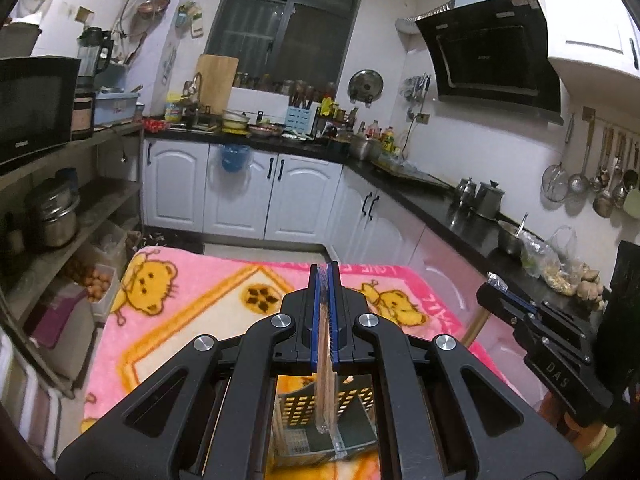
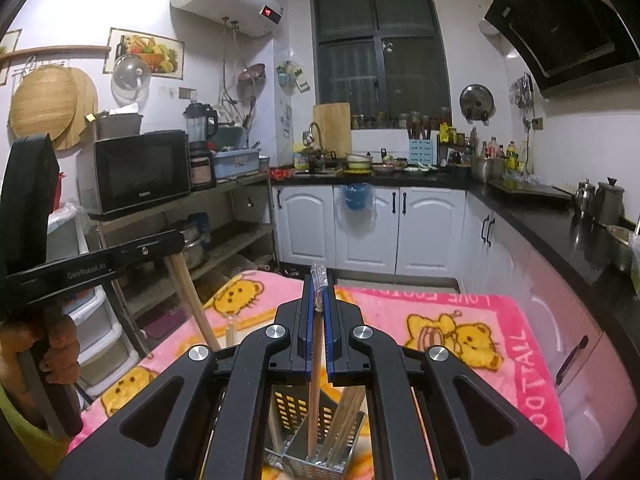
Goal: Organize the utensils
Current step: 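Lift both held chopsticks upright and lower them into the green caddy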
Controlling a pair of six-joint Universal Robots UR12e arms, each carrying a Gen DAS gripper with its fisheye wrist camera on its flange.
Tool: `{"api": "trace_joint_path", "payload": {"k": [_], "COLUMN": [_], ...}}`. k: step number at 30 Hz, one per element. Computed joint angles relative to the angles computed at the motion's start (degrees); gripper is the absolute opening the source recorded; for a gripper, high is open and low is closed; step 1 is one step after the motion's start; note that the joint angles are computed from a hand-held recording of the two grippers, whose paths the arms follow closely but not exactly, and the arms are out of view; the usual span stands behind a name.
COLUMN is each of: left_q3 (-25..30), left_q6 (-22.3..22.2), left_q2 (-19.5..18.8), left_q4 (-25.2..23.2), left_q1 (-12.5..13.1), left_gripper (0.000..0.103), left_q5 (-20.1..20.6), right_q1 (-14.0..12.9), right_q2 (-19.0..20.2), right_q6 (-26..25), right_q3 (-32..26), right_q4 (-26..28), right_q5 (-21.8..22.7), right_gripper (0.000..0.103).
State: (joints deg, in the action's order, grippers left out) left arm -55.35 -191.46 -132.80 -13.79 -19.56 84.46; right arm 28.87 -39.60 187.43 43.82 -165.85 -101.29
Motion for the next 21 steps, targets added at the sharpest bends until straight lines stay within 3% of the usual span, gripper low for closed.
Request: {"api": "trace_joint_path", "payload": {"k": [21], "left_q3": [-2.64], "left_q6": [-0.52], "left_q2": [-0.95], "left_q4": [-1.86], "left_q1": [0.43], "left_gripper": [0.002], "left_q5": [-0.12], "right_q1": [-0.65], "right_q2": [1.95], "right_q6": [3.83], "right_q3": [-0.3], "right_q4": [5.08], "right_q5": [0.68], "right_gripper": [0.005]}}
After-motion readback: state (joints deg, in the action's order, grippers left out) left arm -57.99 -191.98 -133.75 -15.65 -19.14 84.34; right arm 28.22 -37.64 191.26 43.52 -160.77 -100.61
